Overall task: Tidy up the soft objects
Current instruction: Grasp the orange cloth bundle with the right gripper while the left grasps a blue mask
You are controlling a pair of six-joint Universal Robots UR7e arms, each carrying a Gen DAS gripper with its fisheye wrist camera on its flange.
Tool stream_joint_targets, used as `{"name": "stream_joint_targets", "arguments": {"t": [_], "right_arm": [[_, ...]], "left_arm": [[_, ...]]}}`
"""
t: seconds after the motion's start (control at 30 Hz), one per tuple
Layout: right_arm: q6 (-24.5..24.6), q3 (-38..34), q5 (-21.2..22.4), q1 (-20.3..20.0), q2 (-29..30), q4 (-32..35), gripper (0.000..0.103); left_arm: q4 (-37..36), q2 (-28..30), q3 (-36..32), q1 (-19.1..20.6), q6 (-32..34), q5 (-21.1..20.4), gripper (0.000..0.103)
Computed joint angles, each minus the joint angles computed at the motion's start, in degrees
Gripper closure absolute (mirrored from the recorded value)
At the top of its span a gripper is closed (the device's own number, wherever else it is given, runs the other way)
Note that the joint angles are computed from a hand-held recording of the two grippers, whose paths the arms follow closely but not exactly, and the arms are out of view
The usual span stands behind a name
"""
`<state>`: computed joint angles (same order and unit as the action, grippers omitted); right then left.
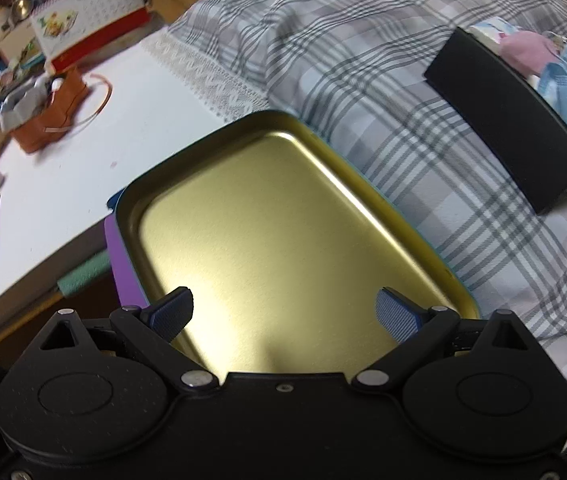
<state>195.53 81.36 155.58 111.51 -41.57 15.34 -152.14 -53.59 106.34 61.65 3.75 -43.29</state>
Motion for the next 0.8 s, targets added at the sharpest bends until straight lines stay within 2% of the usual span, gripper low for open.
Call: {"name": "stream_joint_targets", "arguments": {"t": [0.17,0.33,0.4,0.5,0.67,0.8], "right_arm": [[-0.42,4.40,4.01,-4.20,-7.69,-6.53,0.001],[-0.65,4.77,5.43,-8.14,-12.88,-8.99,0.001],[3.17,3.14,4.70,-9.79,-13.71,-5.45,0.002],[6.40,1.35,1.95,-12.09,-15.02,-2.52,0.002],[7.41,-3.56,-0.82,-14.82,-13.03,2.56,0.002],[6.32,-3.88,-4.71,-16.97,-12.12,2.54,0.002]], "left_arm": [[-3.42,0.55,1.24,-1.84,4.62,-1.53,0.008],[-3.53,1.35,0.53,-4.08,6.63,-3.70,0.008],[-2.10,1.72,-0.70,-4.81,6.51,-5.55,0.008],[0.66,2.90,-3.53,-5.68,5.89,-7.88,0.008],[1.78,5.27,-7.03,-7.29,6.32,-9.46,0.008],[2.04,7.66,-9.53,-8.43,7.71,-9.45,0.008]]}}
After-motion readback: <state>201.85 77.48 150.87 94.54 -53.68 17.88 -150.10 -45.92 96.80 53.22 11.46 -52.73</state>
